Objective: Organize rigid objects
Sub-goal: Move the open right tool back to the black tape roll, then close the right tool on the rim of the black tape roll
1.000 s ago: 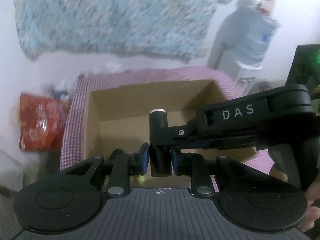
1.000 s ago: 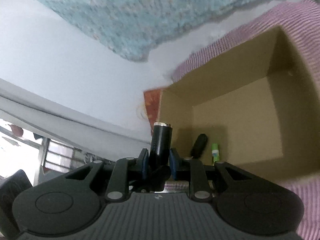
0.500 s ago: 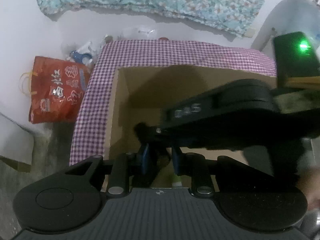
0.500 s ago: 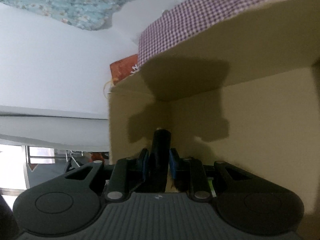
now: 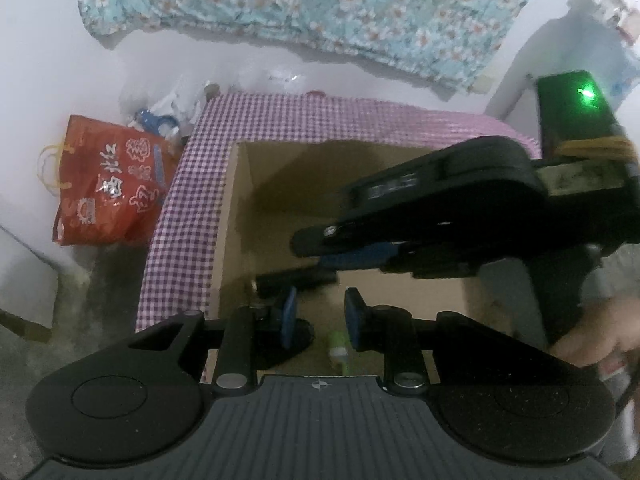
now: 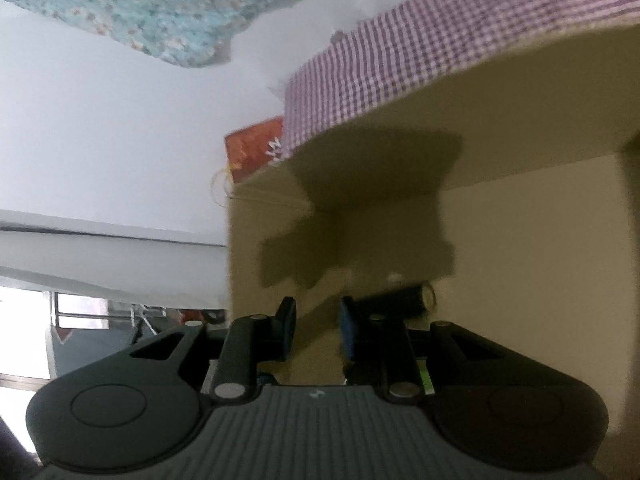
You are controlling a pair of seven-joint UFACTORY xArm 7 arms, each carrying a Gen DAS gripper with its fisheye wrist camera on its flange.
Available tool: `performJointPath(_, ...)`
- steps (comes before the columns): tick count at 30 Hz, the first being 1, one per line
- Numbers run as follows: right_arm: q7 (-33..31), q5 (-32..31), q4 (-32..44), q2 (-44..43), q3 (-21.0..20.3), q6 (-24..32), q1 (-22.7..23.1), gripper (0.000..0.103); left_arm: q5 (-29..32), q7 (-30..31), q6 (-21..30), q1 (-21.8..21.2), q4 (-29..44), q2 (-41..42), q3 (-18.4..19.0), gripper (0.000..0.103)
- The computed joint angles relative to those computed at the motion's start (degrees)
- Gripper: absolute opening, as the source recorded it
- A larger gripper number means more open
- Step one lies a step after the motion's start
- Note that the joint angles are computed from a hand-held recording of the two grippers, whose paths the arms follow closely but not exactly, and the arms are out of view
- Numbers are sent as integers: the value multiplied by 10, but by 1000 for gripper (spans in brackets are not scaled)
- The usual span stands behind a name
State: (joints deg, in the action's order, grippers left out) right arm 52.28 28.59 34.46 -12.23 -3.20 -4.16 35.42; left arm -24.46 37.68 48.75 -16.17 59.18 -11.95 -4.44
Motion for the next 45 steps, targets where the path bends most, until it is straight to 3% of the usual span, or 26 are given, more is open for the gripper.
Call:
performJointPath(3,80,-61,-41,-74,141,16,-141,26,-24,16,17,-2,-13,-30,11,29)
performJointPath(9,189,-108,-114,-234,247,46,-217,26,-76,67,56,-8,-48,-100,45,30)
performJointPath(15,317,-130,-182,-417,352,92,-239,27,-98,126,114,-7,-94,-183,80,31)
performJointPath(20,433,-150,-207,-548,439,205,-216,28,-76,161,166,8,-139,-235,100,32)
performJointPath(24,533,-152,-212,-580,501,280,-172,28,-49,189,190,21,-179,-259,103,32)
performJointPath(27,588,-150,-209,-540,538,277,-157,28,-27,201,204,28,-206,-265,99,32)
performJointPath(30,625,-153,-207,-486,560,249,-157,28,-7,205,219,32,-226,-259,88,32)
performJointPath(33,645,-167,-200,-427,574,206,-172,29,18,199,197,35,-256,-260,64,33)
performJointPath(37,628,-207,-190,-353,555,165,-193,29,41,184,170,28,-282,-250,47,33)
performJointPath(45,589,-298,-152,-234,512,148,-215,29,65,157,136,12,-300,-233,35,34)
